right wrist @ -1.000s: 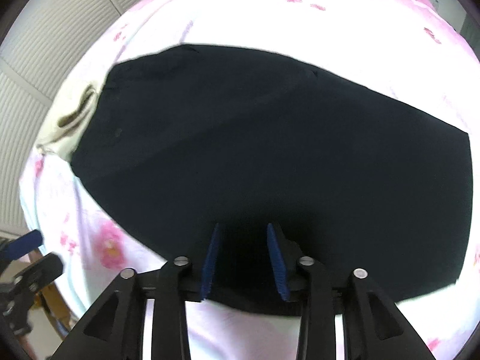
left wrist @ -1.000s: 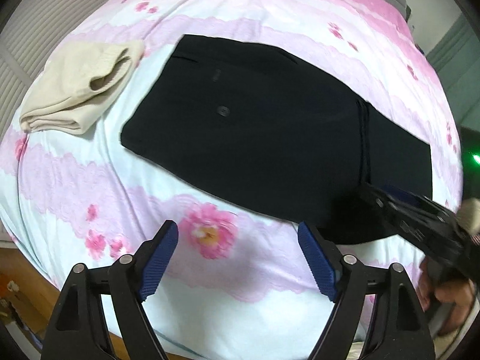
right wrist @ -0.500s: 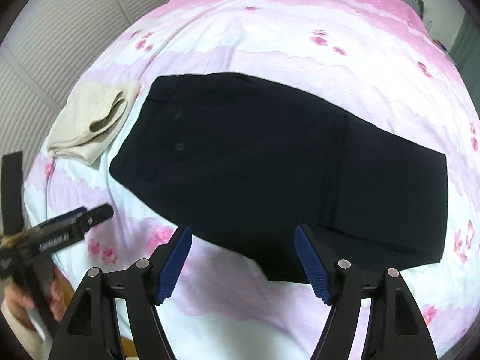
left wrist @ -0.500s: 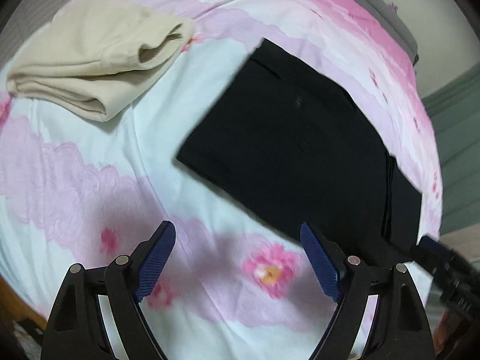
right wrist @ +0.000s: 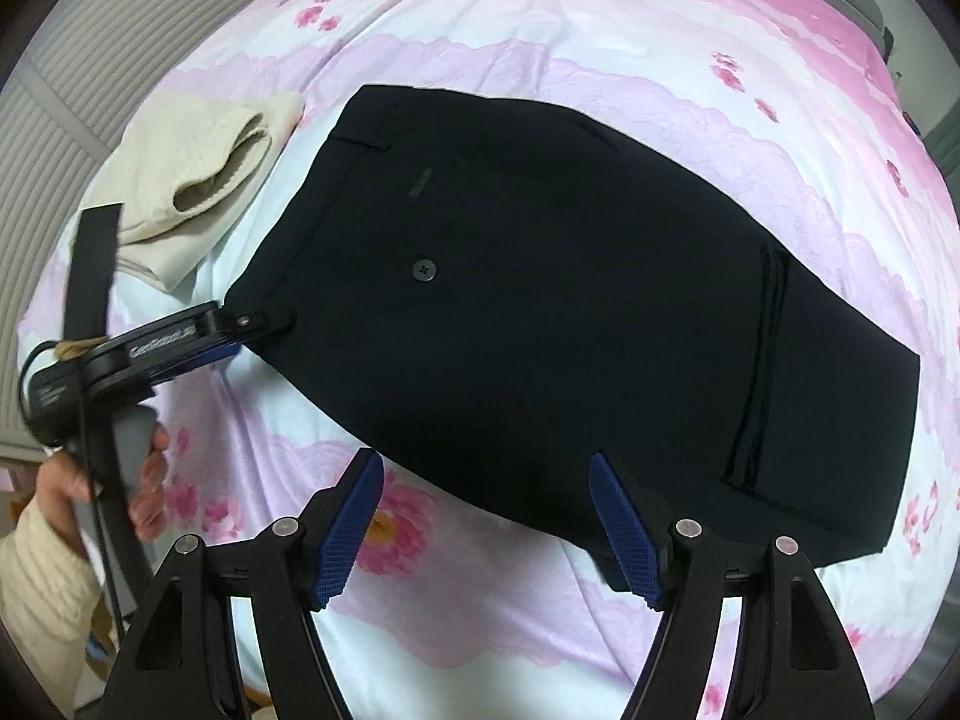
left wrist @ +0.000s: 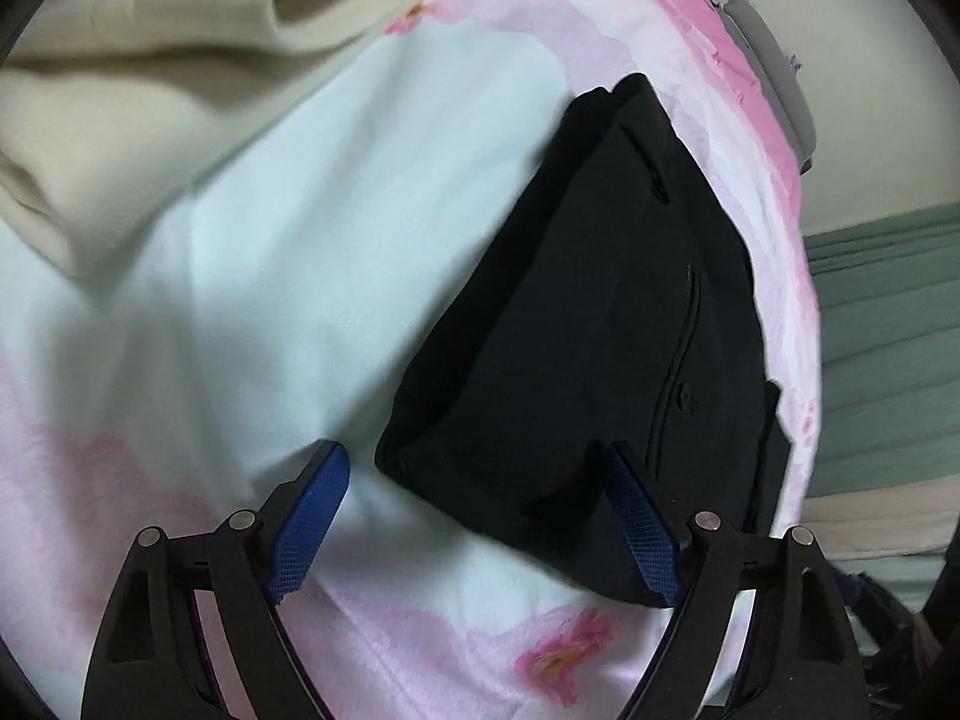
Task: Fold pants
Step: 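Grasp the trouser leg end with the left gripper and lift it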
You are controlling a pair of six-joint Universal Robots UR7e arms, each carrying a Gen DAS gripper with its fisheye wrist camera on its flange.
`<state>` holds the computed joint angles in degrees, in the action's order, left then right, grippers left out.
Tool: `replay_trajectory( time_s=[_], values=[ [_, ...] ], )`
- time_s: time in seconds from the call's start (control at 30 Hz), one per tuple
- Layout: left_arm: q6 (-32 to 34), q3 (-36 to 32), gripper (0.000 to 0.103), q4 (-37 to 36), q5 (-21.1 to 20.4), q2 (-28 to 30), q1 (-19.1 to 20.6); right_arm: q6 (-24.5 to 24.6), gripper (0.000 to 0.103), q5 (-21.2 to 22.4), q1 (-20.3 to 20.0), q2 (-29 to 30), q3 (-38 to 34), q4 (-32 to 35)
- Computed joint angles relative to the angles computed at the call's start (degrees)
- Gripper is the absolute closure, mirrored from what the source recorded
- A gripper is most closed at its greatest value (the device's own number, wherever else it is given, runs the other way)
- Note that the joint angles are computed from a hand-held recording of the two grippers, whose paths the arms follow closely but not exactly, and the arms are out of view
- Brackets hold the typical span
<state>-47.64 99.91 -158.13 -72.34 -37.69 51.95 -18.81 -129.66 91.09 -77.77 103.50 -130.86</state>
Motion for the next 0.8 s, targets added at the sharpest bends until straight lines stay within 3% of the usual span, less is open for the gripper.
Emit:
replay_trajectory(
  time_s=[0.17,0.3,0.43,0.5,0.57,0.67,0.8],
  values=[
    [1.1,1.1,0.018,-9.8,-6.8,1.0,2.9,0.7,0.031,-0.6,1.0,1.0,-0.3,0.4],
    [1.0,-0.4,0.021,-12.4,-10.3,2.9,4.3,0.6,0.031,-1.7,1.6,1.7,-0.3,0.0],
    [2.9,-2.1,0.022,-10.8,-11.9,3.7,4.6,1.9,0.031,-1.6,1.4,2.1,-1.0,1.2],
    [5.2,-2.7,0.034,-9.5,-14.2,3.4,5.1,1.7,0.031,-1.9,1.5,2.1,-1.1,0.9],
    [7.0,-3.0,0.04,-8.7,-16.5,3.0,5.4,1.2,0.031,-2.3,1.6,2.1,-1.0,0.1],
    [10.4,-3.8,0.04,-7.1,-18.2,2.6,4.8,1.5,0.031,-2.5,1.5,2.1,-1.2,-0.2],
    [9.5,-5.5,0.04,-5.8,-19.2,3.9,4.8,2.0,0.031,-2.7,1.3,1.8,-1.3,-0.7]
  ],
)
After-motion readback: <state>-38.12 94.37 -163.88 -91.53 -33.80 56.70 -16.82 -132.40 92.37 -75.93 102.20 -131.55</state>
